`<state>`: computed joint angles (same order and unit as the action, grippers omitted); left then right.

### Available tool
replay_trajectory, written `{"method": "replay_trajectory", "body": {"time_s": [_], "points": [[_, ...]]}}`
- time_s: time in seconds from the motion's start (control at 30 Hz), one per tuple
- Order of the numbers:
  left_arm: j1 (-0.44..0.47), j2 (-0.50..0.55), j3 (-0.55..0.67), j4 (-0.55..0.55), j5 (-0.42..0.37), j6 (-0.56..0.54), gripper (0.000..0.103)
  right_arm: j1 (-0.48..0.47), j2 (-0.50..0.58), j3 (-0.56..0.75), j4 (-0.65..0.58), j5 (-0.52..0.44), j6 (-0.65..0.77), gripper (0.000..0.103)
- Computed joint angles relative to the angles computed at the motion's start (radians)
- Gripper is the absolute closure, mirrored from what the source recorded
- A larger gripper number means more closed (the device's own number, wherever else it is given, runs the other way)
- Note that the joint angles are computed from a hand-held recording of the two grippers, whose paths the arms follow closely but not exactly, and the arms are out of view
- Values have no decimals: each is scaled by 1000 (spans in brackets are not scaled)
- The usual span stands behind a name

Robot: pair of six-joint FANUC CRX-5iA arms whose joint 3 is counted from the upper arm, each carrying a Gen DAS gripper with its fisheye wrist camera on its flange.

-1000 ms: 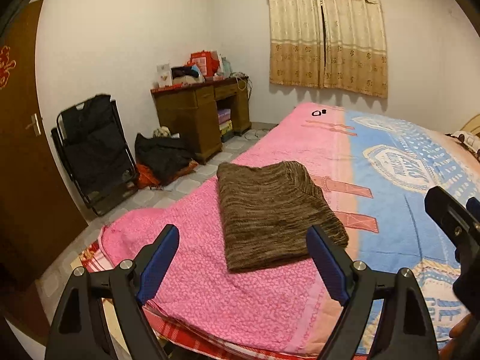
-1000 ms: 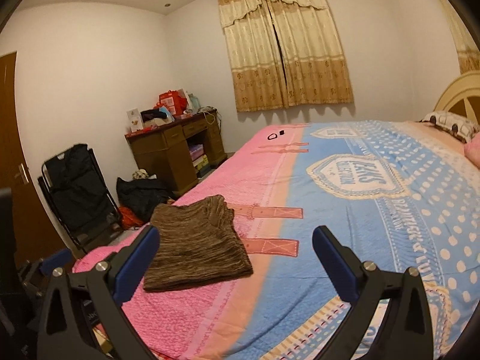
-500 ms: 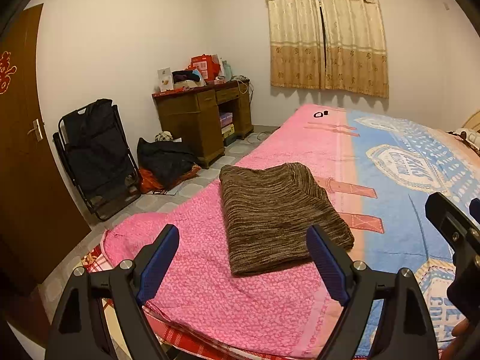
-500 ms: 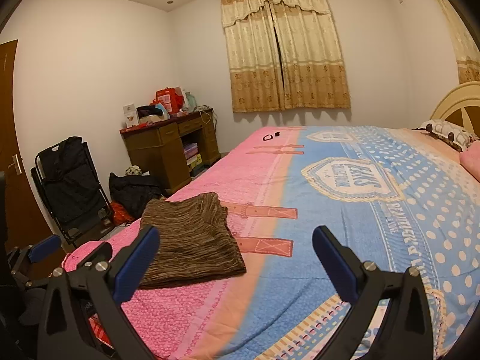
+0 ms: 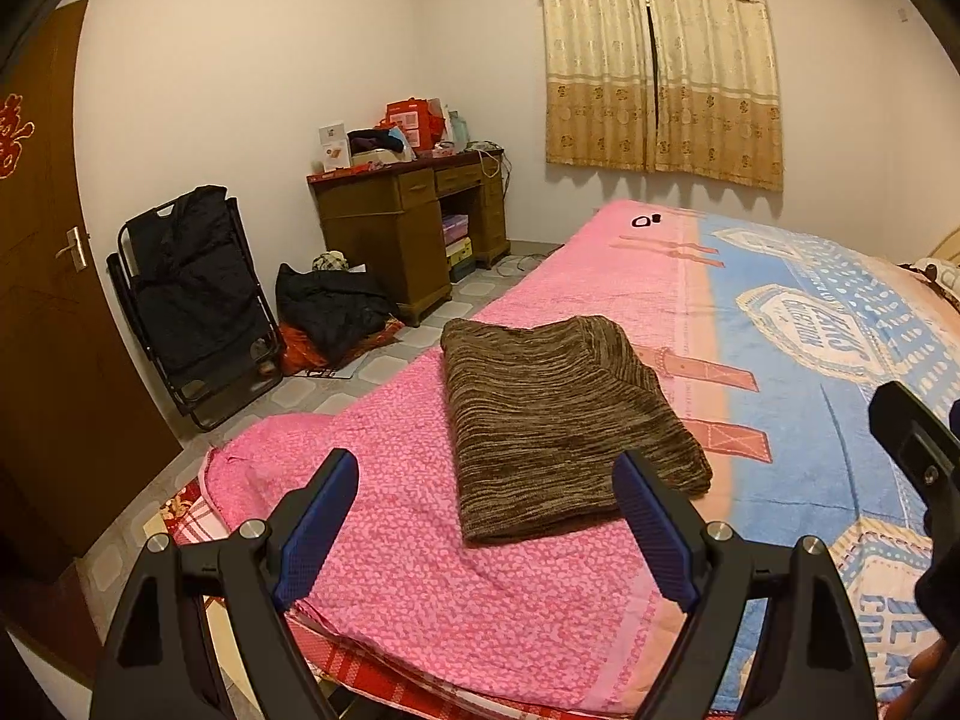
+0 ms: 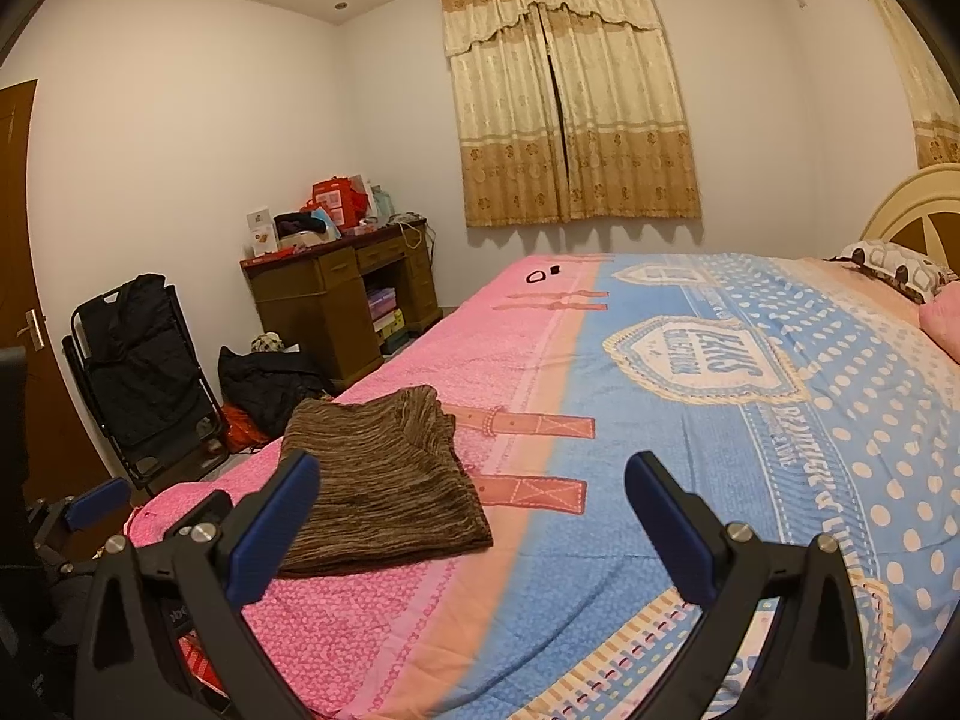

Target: Fold small clothes

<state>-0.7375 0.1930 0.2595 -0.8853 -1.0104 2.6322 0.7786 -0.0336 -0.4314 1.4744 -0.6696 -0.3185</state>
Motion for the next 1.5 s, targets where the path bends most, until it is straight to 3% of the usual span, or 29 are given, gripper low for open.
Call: {"method": "replay_trajectory", "body": {"time_s": [0.47, 0.6, 0.7, 1.5], "points": [[51, -26, -42, 89, 84, -28, 16, 7, 1, 4, -31, 5, 13, 0], [29, -18, -29, 34, 53, -23, 16, 4, 0, 1, -39, 14, 10, 0], [45, -29, -43, 65, 84, -35, 16, 2, -2, 0, -43, 18, 10, 0], [76, -17, -40, 110, 71, -68, 16, -5, -2, -1, -67, 33, 24, 0]]}}
